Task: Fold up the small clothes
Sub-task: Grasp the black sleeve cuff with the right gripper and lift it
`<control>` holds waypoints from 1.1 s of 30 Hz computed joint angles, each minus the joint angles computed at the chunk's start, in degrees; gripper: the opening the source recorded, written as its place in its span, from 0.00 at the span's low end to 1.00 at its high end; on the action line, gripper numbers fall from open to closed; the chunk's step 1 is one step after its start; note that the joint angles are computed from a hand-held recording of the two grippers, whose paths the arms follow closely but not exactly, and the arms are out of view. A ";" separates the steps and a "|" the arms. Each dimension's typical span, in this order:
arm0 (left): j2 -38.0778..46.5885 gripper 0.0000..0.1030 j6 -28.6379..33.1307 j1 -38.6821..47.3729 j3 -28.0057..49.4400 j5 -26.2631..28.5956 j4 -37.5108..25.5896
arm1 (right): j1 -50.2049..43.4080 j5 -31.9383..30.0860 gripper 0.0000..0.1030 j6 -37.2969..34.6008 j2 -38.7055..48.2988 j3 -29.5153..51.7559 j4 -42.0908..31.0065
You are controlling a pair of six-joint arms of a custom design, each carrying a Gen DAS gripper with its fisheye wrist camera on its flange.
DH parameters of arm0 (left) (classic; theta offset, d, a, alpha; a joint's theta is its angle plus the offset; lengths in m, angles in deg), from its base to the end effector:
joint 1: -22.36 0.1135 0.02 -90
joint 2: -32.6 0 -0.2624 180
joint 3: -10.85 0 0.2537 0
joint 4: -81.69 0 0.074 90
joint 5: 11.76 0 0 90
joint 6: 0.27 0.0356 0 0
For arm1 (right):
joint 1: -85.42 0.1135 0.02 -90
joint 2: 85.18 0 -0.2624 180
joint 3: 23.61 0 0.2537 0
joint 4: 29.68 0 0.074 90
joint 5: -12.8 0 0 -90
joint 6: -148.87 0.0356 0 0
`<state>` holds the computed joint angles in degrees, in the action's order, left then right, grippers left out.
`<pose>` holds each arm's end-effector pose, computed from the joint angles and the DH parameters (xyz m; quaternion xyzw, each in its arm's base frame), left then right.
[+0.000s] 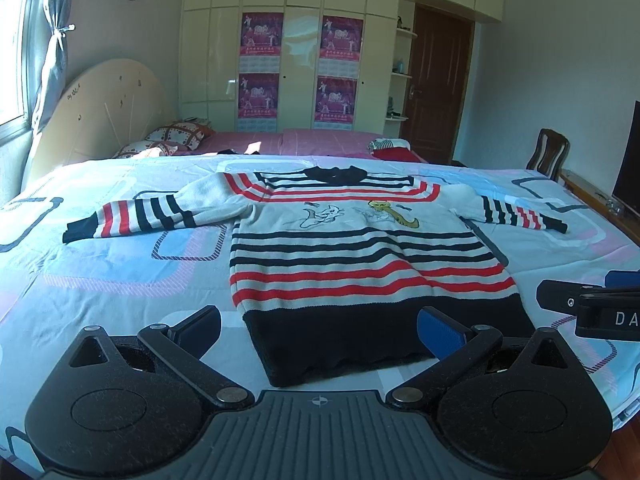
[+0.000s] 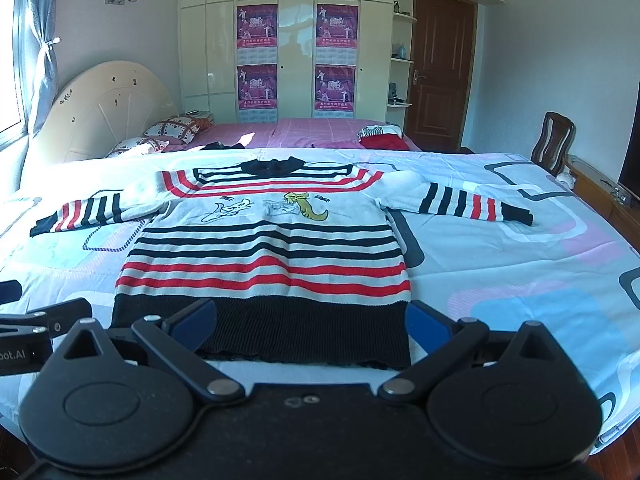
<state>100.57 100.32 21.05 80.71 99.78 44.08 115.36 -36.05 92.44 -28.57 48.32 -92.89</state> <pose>0.2617 -0.0191 0.3026 0.1754 0.8607 -0.1295 0.4601 0.1745 0.0735 0.3248 0.1539 0.8693 -0.1019 0.4586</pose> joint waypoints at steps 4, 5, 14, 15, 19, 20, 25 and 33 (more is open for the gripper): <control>2.86 1.00 -0.03 -0.58 1.74 0.07 0.68 | -3.72 -1.32 0.98 -3.15 -3.75 -2.80 1.88; 3.93 1.00 -0.53 -0.57 2.25 0.50 1.59 | -5.24 -1.97 0.97 -4.30 -4.51 -3.39 2.89; 26.14 1.00 -3.86 -5.74 17.81 -3.93 9.10 | -46.00 -26.82 0.70 -20.69 -3.03 -9.22 24.97; 28.78 1.00 -5.08 -6.28 20.15 -5.05 9.43 | -51.37 -31.06 0.65 -20.93 0.32 -9.03 28.83; 38.18 1.00 -9.30 -8.88 28.36 -9.82 11.27 | -67.61 -45.03 0.46 -15.79 20.15 -1.93 40.61; 40.63 1.00 -9.97 -9.66 30.59 -11.51 11.62 | -69.96 -47.01 0.46 -13.52 25.68 1.26 42.12; 55.95 1.00 -15.37 -12.51 48.60 -16.65 7.31 | -76.04 -50.98 0.44 -7.54 50.41 19.16 46.72; 75.91 1.00 -20.67 -16.96 79.71 -24.10 -6.17 | -80.64 -56.13 0.44 0.46 72.58 40.90 47.10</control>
